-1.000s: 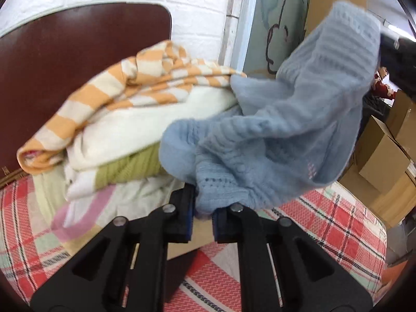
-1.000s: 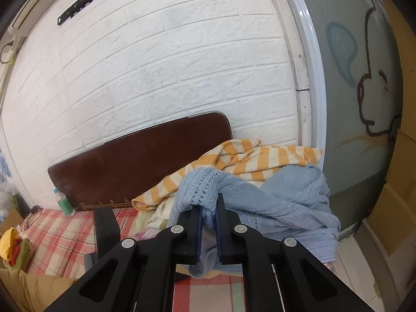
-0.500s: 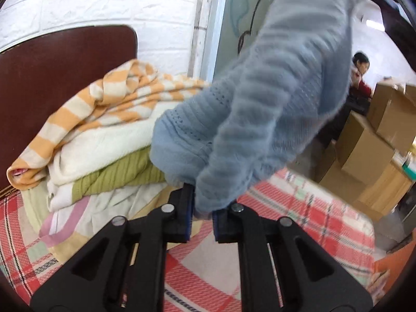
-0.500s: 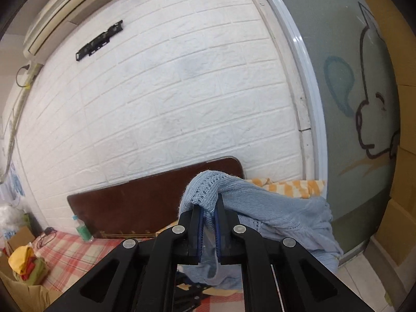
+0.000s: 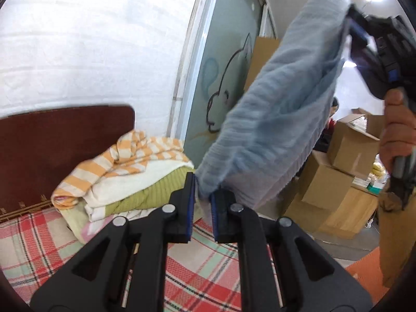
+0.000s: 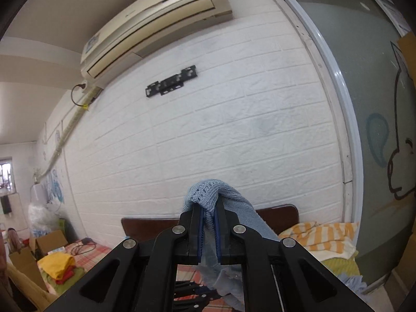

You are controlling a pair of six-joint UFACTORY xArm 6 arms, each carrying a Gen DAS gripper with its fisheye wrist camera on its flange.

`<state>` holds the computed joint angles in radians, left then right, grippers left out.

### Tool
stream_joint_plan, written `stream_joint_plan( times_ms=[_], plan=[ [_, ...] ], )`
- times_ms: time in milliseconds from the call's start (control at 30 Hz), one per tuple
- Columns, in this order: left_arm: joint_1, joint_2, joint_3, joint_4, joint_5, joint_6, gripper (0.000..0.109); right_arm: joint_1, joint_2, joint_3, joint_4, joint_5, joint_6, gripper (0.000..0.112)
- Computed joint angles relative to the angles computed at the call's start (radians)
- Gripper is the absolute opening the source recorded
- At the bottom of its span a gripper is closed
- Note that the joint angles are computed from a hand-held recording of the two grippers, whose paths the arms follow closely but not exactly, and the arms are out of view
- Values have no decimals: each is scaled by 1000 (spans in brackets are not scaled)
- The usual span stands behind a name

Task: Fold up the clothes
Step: 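Raise the cardigan with the right gripper while the left gripper grasps its hanging edge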

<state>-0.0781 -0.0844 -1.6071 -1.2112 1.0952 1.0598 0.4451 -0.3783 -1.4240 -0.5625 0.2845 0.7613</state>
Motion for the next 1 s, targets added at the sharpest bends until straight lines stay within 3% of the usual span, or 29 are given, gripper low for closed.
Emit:
stream_joint_plan(
  times_ms=[200,267,300,333,400,467,567,733,867,900,967,1000],
  plan=[
    [227,-126,36,-94,192,41,13,162,54,-149,-144,104,88,6],
    [332,-125,21,-127,323,28,15,219,76,-195,-181,121,103,6],
    [390,-125,24,-155,408,39,32,251,93,-227,-203,141,110,6],
    [451,-128,34,-187,495,58,61,286,116,-264,-224,169,116,6],
    [573,-134,60,-246,658,105,87,353,164,-342,-259,224,118,6],
    [692,-142,93,-297,803,158,87,402,209,-396,-270,249,112,6],
    [818,-147,125,-313,951,194,87,451,304,-490,-232,268,97,6],
    [908,-226,202,-205,989,287,87,487,514,-705,-82,309,0,6],
    [910,-269,269,-140,908,308,87,509,717,-972,28,424,-103,6],
    [901,-273,282,-120,879,304,82,512,757,-1029,47,451,-120,6],
    [871,-270,301,-76,805,293,62,520,840,-1151,75,507,-147,6],
    [849,-266,306,-43,756,288,40,522,868,-1194,82,528,-152,6]
  ],
)
